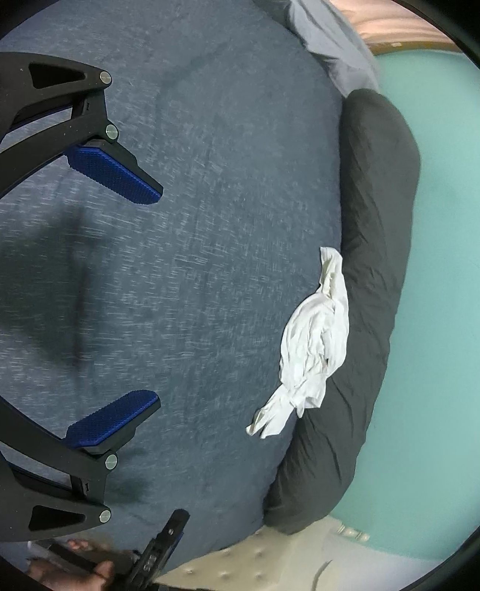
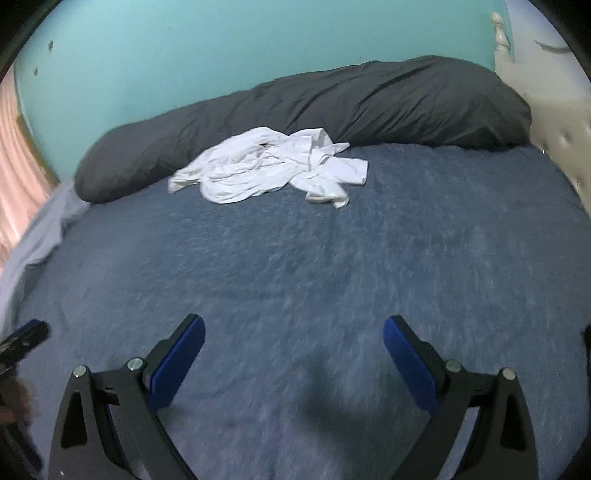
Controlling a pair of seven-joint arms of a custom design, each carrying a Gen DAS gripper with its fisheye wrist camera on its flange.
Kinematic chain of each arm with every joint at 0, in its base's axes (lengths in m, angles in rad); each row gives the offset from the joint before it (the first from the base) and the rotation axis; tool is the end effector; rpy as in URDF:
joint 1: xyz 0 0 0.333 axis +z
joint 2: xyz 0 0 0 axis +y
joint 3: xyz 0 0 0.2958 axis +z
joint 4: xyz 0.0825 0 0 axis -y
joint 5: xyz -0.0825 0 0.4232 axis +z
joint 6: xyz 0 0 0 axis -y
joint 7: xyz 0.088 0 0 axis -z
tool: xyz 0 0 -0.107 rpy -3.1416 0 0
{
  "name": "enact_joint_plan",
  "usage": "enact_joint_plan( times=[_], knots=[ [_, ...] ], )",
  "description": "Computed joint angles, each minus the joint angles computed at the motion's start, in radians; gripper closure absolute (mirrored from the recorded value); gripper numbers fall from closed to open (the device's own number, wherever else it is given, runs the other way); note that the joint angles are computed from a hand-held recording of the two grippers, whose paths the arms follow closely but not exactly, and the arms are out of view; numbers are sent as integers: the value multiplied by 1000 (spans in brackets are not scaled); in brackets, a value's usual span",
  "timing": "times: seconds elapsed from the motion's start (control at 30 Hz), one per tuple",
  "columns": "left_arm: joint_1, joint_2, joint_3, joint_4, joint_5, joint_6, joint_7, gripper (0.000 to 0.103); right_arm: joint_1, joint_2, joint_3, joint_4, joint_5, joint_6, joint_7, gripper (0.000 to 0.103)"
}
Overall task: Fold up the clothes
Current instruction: 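Move the right tool to the white shirt and close on its hem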
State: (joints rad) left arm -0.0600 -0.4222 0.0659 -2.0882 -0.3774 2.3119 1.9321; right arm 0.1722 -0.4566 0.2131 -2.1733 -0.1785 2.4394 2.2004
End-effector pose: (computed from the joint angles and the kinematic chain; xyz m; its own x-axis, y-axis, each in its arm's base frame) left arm 0.5182 0.0013 0.6471 -0.2477 -0.9533 0.1731 -0.7557 0.0783 -0.6502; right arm 0.4704 0.2083 0.6271 -0.0761 -0.9851 -0.1540 -0.7305 0.1602 -0.6638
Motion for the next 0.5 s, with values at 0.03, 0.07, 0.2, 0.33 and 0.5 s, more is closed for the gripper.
enact_joint_plan(
  times=[0.03, 0.07, 0.2, 0.33, 0.5],
  knots=[
    [-1, 23, -2, 19, 1, 1, -3, 0, -3, 37, -6, 27, -2, 10, -17, 5],
    [0, 45, -5, 37, 4, 3, -7, 0, -5, 75, -14, 55, -5, 19, -34, 5],
    [16, 156, -23, 130, -2, -10, -28, 0, -13, 241, -34, 190, -63, 22, -70, 5],
    [43, 248, -54, 200, 9, -3, -47, 0, 10, 396, -83, 327, -112, 9, -79, 5],
    [77, 355, -92, 284, 27, -4, -73, 0, 56, 562, -150, 491, -152, -27, -106, 5]
  ],
)
